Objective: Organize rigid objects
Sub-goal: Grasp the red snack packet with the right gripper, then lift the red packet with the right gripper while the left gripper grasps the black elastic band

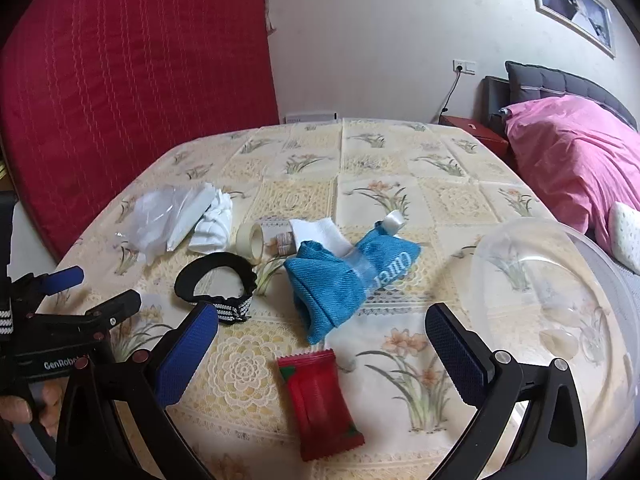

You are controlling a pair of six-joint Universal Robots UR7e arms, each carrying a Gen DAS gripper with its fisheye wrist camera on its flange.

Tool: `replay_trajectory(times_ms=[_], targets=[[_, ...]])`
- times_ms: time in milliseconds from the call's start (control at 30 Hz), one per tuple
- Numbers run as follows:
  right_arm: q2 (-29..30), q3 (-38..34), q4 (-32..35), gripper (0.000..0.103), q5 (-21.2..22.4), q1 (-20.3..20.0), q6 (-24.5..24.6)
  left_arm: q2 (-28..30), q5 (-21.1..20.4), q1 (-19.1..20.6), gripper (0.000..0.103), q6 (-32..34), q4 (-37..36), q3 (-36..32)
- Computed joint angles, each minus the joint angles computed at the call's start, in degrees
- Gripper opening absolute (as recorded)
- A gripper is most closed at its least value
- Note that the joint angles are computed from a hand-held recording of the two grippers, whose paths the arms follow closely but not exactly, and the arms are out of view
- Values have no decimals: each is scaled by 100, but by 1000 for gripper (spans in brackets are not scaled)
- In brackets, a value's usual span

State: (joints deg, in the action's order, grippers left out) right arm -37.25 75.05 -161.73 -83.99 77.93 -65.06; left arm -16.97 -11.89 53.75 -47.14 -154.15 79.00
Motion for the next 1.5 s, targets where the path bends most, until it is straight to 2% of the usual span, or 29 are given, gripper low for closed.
replay_trajectory(times_ms=[200,433,700,867,1067,1267,1500], targets=[[-125,17,397,103,112,-115,-55,119,-36,-3,103,332,-339,-154],[-187,99,582,101,30,-167,-321,205,-75,-6,103,634,-737,-214],[-80,-16,780,63,-400,-144,-481,295,-112,10,103,867,-927,-357],[23,-93,754,47,-690,-124,-515,313,-147,23,103,915,-929,-415],[35,-51,555,32,-729,-123,-580,411,-253,44,103,1194,-1039,-598],[-7,-90,730,31,-610,-145,-489,562,-389,53,103,1690,-1199,-879],[-56,-130,815,31,-449,-158,-390,759,-800,129,103,2102,-1197,-1305]])
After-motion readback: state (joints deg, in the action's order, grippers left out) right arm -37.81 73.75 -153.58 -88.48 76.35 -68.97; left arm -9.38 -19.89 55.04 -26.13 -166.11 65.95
